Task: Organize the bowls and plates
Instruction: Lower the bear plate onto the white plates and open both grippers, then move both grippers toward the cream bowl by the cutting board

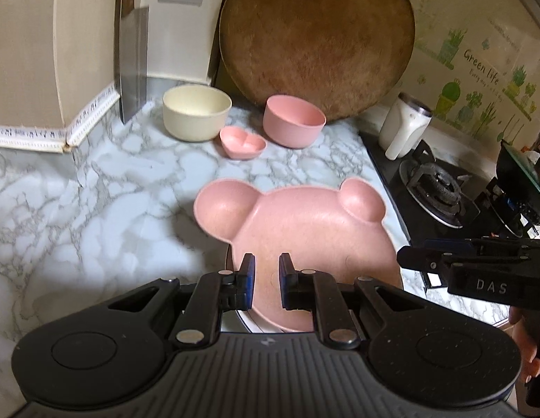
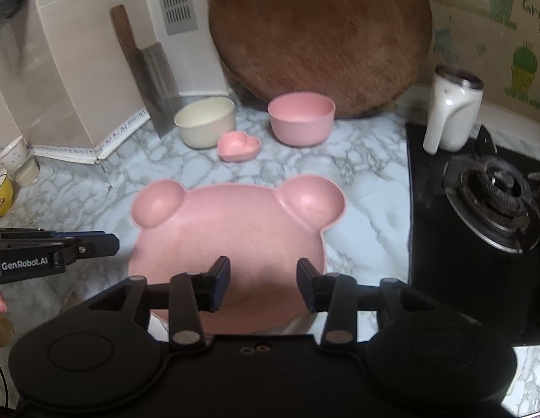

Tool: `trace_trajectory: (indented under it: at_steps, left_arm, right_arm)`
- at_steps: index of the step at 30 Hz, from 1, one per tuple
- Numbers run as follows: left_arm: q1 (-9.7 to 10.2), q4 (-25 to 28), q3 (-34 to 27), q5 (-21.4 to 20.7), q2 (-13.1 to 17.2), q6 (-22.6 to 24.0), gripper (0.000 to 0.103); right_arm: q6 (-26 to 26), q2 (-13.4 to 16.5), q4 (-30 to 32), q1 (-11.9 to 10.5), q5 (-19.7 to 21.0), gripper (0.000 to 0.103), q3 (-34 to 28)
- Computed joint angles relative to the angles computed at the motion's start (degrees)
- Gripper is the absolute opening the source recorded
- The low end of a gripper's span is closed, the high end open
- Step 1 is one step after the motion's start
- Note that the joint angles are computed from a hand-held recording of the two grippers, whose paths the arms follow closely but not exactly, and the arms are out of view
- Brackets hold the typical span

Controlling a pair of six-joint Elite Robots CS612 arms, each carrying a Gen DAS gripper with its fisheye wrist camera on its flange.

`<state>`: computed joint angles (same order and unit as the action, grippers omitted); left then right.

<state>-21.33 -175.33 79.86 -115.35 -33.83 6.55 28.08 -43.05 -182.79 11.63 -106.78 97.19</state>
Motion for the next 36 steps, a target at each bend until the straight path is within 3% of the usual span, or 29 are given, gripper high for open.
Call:
trace_trajectory:
  at_steps: [5,7,9,11,15,18,20,26,33,36]
  left_arm:
    - [0.25,-2.93,0.54,-0.32,-0.42,-0.13,0.014]
    - [0.34,-4.57,0.73,-0.33,-0.49,-0.44,0.024]
    - [0.54,-6.12,0.73,-0.45,-0.46,-1.75,0.056]
    - [0.77,-8.5,0.68,-0.2,-0.27,-3.25,0.065]
    - [1.07,-9.39,-0.13,0.4,-0.19,-3.28,0.066]
    - [1.06,-11.45,-0.76,2.42,0.04,-3.59,0.078]
    - [0.93,-13.31,-0.98,4.43,0.2,-4.06,0.079]
    - [0.95,-11.5,-3.64,7.01,0.96,-5.45,0.079]
    - [0.51,-9.0,-8.66,10.44,2.97,-6.7,0.079]
    - [0.01,-5.53,-11.49,13.22,4.04,-6.82,0.079]
  right_arm:
    - [-3.57,0.28,-2.43,1.14,-1.72,0.067,-0.93]
    - [-4.87,0.46,-3.07,1.66,-2.94,0.072,-1.51]
    - [-5.59,0.59,-3.69,1.93,-3.5,0.078,-2.07]
    - [-5.98,0.65,-4.18,2.01,-3.57,0.082,-2.59]
    - [-6.75,0.59,-3.94,1.76,-2.13,0.09,-3.73]
    - [-5.43,0.52,-3.21,1.44,-1.11,0.099,-4.73]
    - [-4.87,0.81,-3.57,1.36,-1.31,0.103,-5.51]
    - [-4.92,2.38,-2.2,1.3,-5.13,0.103,-9.18]
    - [-5.57,4.29,3.0,-0.66,-1.72,0.103,-14.14]
    - [-5.75,5.28,4.98,-1.53,-0.29,0.103,-16.33]
